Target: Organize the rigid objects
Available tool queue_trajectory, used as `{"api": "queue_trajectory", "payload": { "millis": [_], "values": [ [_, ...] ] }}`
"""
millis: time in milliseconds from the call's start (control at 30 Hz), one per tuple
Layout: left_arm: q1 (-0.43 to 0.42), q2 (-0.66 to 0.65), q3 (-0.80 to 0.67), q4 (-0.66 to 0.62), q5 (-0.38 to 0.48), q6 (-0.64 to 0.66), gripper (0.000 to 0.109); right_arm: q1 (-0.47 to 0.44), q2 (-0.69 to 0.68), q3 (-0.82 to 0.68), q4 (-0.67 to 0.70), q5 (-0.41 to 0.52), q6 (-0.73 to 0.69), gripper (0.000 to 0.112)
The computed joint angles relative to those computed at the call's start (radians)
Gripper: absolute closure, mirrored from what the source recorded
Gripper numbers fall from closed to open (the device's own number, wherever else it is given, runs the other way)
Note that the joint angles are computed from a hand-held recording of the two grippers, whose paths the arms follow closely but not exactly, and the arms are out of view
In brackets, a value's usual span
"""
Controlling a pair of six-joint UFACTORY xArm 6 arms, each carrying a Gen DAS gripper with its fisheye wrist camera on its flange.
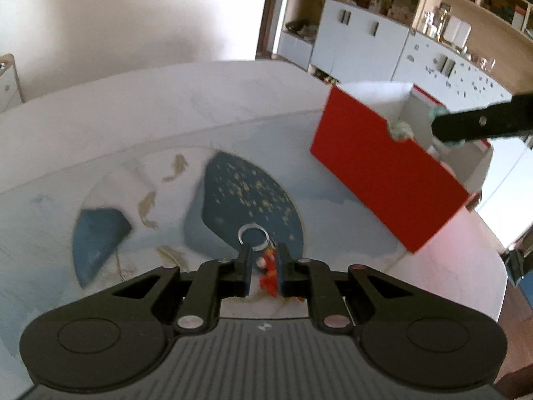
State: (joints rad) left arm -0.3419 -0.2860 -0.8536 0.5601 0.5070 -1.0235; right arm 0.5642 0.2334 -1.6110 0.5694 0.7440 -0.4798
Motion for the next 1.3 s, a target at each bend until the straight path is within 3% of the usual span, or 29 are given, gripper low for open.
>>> {"api": "queue_trajectory", "payload": {
  "millis": [200,433,467,500,567,1167,1233,1300],
  "values": [
    [-0.012,0.045,0.004,-0.083,-0.036,0.057,0.094,0.0,-0.032,0.04,-0.001,-0.003,-0.003,0.077],
    [-0.024,0.03,0.036,-0.04,-0.055,0.001,0.089,0.004,-0.063,0.081,0.002,-0.004,0.002,0.077],
    [-0.024,0.027,0.04,-0.037,-0.059,-0.002,0.077,0.005,-0.066,0.085,0.004,-0.005,0.0,0.077],
    [-0.024,0.024,0.045,-0.03,-0.065,-0.009,0.054,0.007,-0.07,0.09,0.001,-0.009,0.002,0.077],
    [-0.023,0.016,0.053,0.015,-0.078,-0.057,0.035,0.01,-0.074,0.096,-0.001,-0.013,-0.001,0.077],
    [-0.034,0.122,0.004,0.128,-0.057,-0.071,0.036,0.025,-0.092,0.125,-0.045,-0.034,0.035,0.077],
    [-0.034,0.123,0.001,0.147,-0.051,-0.087,0.044,0.023,-0.09,0.124,-0.046,-0.032,0.037,0.077],
    [-0.036,0.125,-0.006,0.158,-0.036,-0.089,0.059,0.022,-0.091,0.125,-0.045,-0.032,0.035,0.077]
  ]
}}
